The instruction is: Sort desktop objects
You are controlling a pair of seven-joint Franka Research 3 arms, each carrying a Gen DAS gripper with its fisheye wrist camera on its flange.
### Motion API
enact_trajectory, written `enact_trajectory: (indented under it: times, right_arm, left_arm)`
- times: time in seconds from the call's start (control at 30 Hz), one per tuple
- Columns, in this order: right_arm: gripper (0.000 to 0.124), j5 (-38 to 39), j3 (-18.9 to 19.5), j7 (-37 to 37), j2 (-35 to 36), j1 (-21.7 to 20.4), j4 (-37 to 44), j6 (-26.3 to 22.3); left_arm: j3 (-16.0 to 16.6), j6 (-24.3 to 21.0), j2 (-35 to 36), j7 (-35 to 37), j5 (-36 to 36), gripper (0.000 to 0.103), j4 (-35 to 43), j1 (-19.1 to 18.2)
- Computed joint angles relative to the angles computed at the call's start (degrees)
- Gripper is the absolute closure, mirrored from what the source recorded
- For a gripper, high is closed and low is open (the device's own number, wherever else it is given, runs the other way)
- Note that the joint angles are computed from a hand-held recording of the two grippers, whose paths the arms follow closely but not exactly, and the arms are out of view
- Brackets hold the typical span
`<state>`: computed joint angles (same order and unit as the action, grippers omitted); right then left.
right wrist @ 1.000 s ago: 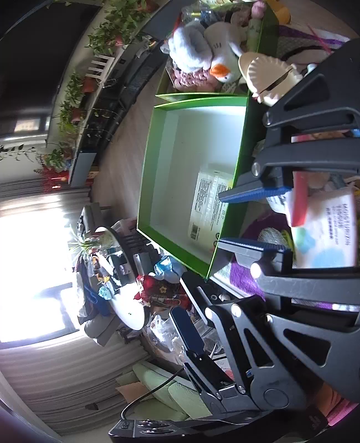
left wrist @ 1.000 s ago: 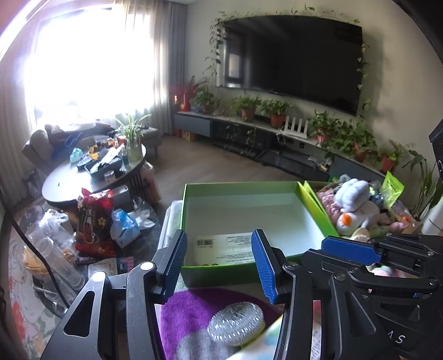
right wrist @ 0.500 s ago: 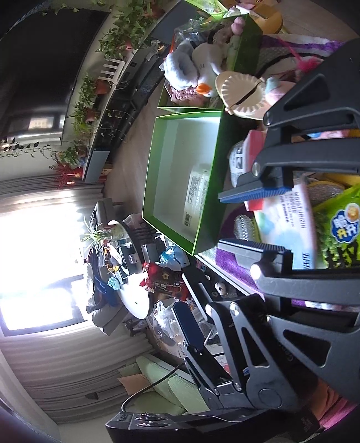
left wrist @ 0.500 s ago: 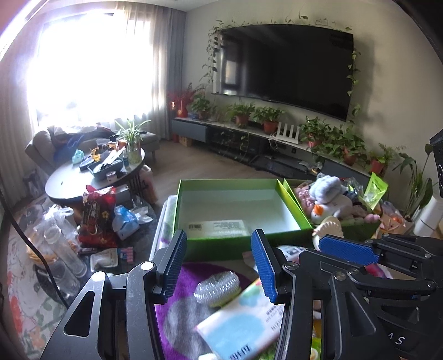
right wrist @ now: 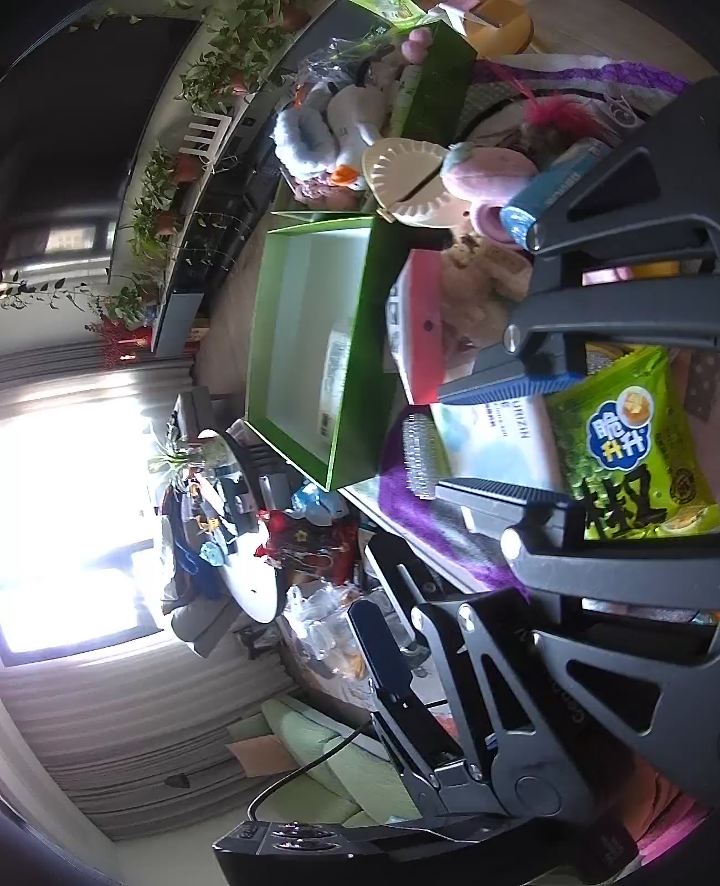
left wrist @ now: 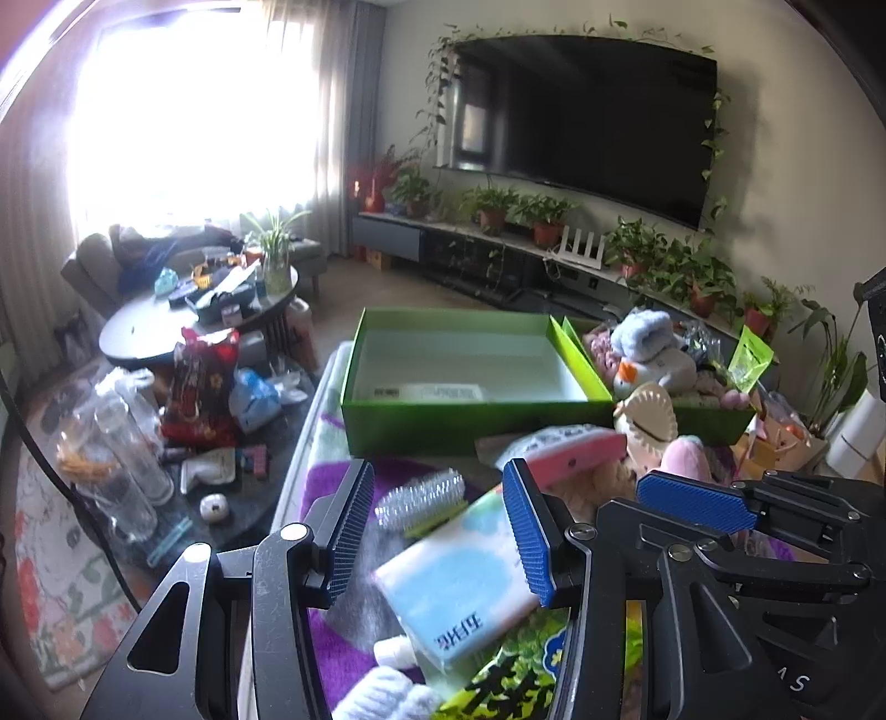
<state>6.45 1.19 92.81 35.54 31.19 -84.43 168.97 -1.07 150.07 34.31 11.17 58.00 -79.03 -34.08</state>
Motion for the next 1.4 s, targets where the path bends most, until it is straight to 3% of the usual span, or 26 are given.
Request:
enact_trajectory:
  times: [0.23,0.63,0.83,1.17,1.3,1.4]
  right_arm:
    - [0.096,-2.3,-2.3,1.2,-0.1,2.0,-2.0,0.8]
    - [0.096,-1.2,0.2,-1.4,1.8,-0.2,-0.8,-2.5]
    - [0.08,-0.9,0.3,-1.8,3.1,-0.6,0.3,-3.3]
    - [0.079,-0.5,1.2,-3.9,6.1,-1.6,4.4,-6.8]
    - [0.078,-2.2,-1.4,-2.5,7.3,-0.1,5.9,-6.9]
    - [0.078,-2.6,-1.5,-2.2,8.0,-0.4,7.2,-7.6]
  left_arm:
    - [-0.5,0.2,0.8,-0.5,-1.3,0.054,-0.9,0.1]
    - [-1.5,1.0,2.4,1.7,-7.2,0.054,-1.6,1.2]
    - [-1.9,2.9,3.4,2.5,-11.1,0.054,-2.0,2.2]
    - [-2.3,3.5,6.0,5.4,-17.5,0.054,-0.2,2.9]
    - [-2.0,3.1,6.9,6.4,-19.3,0.054,0.7,2.8]
    - [-1.7,3.0,7.5,6.5,-20.1,0.047,1.3,2.7]
